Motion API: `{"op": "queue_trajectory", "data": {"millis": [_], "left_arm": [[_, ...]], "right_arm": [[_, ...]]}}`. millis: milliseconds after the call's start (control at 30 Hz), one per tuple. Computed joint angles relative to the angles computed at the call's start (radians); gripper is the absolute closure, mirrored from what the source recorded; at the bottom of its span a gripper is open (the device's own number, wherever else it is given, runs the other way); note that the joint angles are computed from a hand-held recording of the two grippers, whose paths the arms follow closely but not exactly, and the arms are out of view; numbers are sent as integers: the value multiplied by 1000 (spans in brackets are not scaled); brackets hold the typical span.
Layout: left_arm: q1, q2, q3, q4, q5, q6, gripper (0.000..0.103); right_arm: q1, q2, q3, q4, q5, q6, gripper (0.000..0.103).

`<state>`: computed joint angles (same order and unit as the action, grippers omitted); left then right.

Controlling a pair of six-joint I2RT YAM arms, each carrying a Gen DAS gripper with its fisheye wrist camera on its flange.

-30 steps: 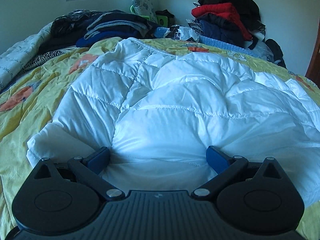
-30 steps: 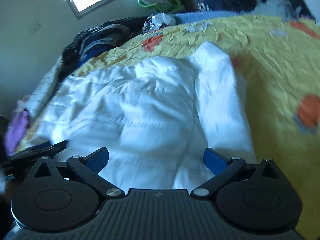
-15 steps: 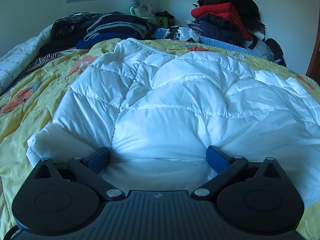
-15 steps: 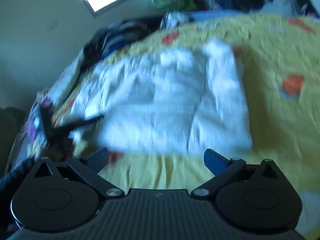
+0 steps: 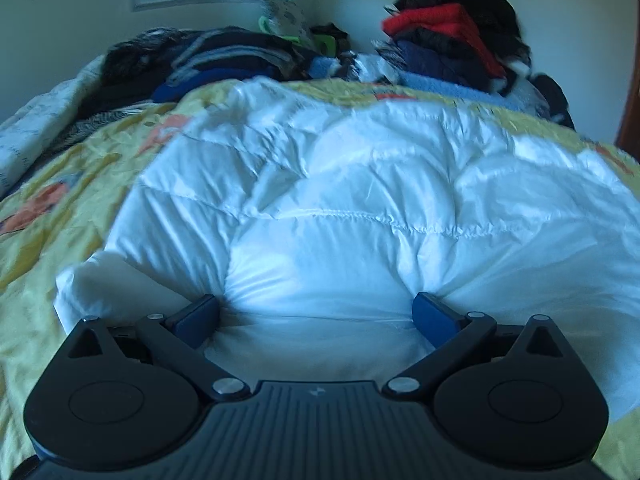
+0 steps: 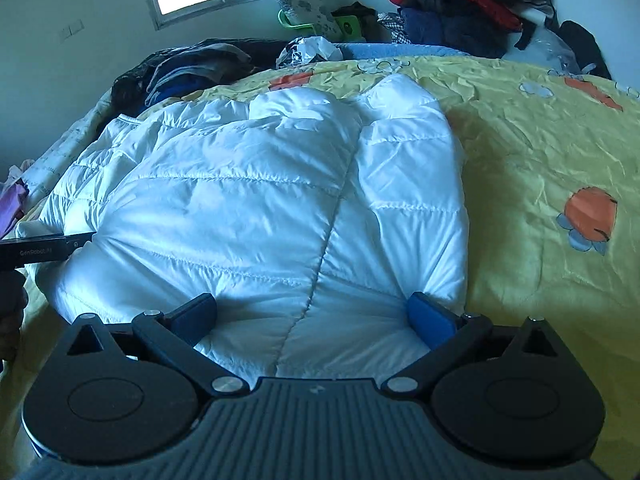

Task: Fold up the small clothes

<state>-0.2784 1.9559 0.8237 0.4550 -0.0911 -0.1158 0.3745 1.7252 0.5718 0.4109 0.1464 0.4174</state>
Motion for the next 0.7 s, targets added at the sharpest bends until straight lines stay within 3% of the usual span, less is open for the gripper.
{"op": "queue_trajectory", "data": {"millis": [67, 167, 233, 333, 400, 700], "left_arm": [[10, -80, -102, 74, -25, -53, 0], [89, -213, -265, 181, 28, -204, 0], [171, -284, -307, 133, 92, -353, 0], [290, -299, -291, 29, 257, -507, 0], [307, -266, -256, -17, 283, -538, 0], [283, -139, -85, -115, 213, -602, 0]], "right_arm": [[25, -36, -29, 12, 49, 41, 2], [54, -35, -150, 217, 109, 72, 2], [55, 44, -219, 418, 107, 59, 3], [30, 47, -225, 442, 77, 71, 3], [12, 60, -222, 461, 52, 72, 3], [-12, 89, -271, 595, 1, 121, 3]]}}
